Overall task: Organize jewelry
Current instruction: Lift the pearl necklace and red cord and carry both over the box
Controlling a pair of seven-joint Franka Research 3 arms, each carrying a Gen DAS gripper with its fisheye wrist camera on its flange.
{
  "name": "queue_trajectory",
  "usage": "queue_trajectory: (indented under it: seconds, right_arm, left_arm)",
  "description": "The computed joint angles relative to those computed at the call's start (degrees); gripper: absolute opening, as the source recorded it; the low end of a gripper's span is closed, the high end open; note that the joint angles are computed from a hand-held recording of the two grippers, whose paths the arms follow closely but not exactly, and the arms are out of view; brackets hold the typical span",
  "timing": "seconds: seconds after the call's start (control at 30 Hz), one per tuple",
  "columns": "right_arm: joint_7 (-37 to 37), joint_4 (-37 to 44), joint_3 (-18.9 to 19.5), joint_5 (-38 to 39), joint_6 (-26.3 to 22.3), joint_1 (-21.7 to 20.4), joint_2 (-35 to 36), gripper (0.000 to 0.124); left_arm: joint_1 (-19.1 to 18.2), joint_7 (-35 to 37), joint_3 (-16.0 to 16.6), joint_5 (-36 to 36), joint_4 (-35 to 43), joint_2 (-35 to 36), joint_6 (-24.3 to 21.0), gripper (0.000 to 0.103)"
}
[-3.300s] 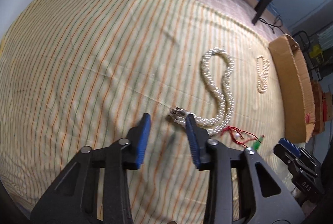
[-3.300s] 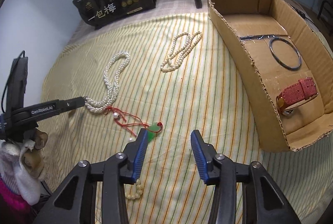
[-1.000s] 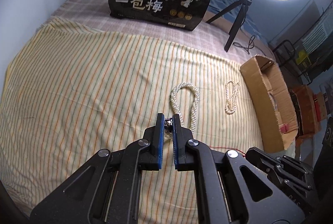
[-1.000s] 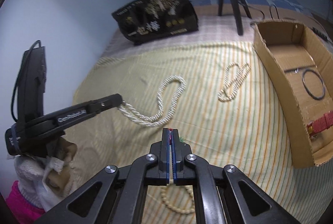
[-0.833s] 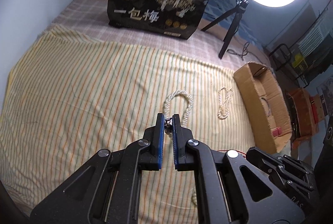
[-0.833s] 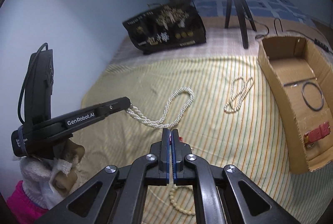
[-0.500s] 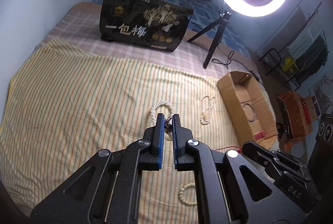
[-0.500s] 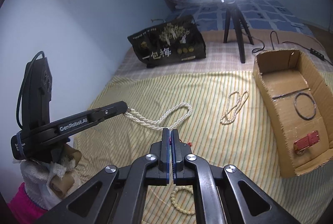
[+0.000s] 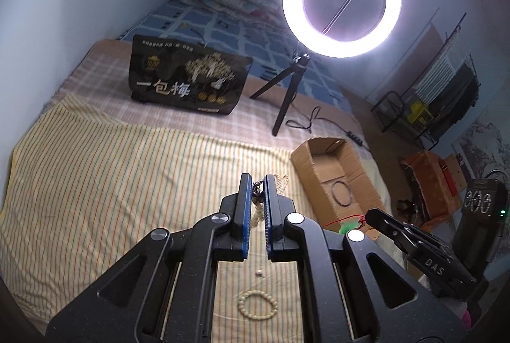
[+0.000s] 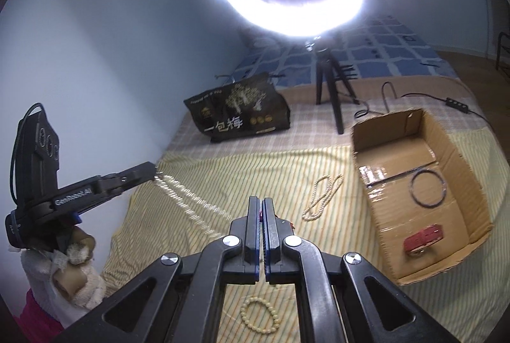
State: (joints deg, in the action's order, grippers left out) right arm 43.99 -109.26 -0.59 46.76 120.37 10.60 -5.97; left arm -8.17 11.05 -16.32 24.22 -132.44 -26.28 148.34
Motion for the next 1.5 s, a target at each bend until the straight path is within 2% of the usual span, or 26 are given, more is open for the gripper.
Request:
queue_trajectory:
  seconds: [0.3, 0.5, 0.87, 1.17, 1.5]
  right_arm:
    - [-0.1, 2.3, -1.2, 0.3, 0.6, -1.9, 1.1, 0.0]
    - [0.4, 5.0, -1.8, 0.3, 1.1, -3.6, 3.0, 0.0]
    - [1.2, 9.8, -2.4, -0.2, 1.0, -7.3, 6.8, 0.0]
    - [2.1, 13.5, -2.1, -0.7, 1.0, -9.4, 9.6, 0.0]
    - [4.2, 16.6, -1.7, -4.0, 2.4, -10.9, 13.5, 0.0]
  left_arm:
    - [0.0, 0.4, -0.5, 1.0, 2.8, 1.0, 0.7, 0.005]
    - [-0.1, 1.3, -1.0, 2.1, 7.3, 4.7, 0.8, 0.005]
    - [-2.0, 4.0, -0.6, 5.5, 20.9, 16.5, 0.8, 0.005]
    - [-5.1, 6.5, 1.3, 6.6, 32.0, 25.9, 0.3, 0.005]
    - [-9.1, 11.2, 4.0, 6.2, 45.6, 37.2, -3.8, 0.005]
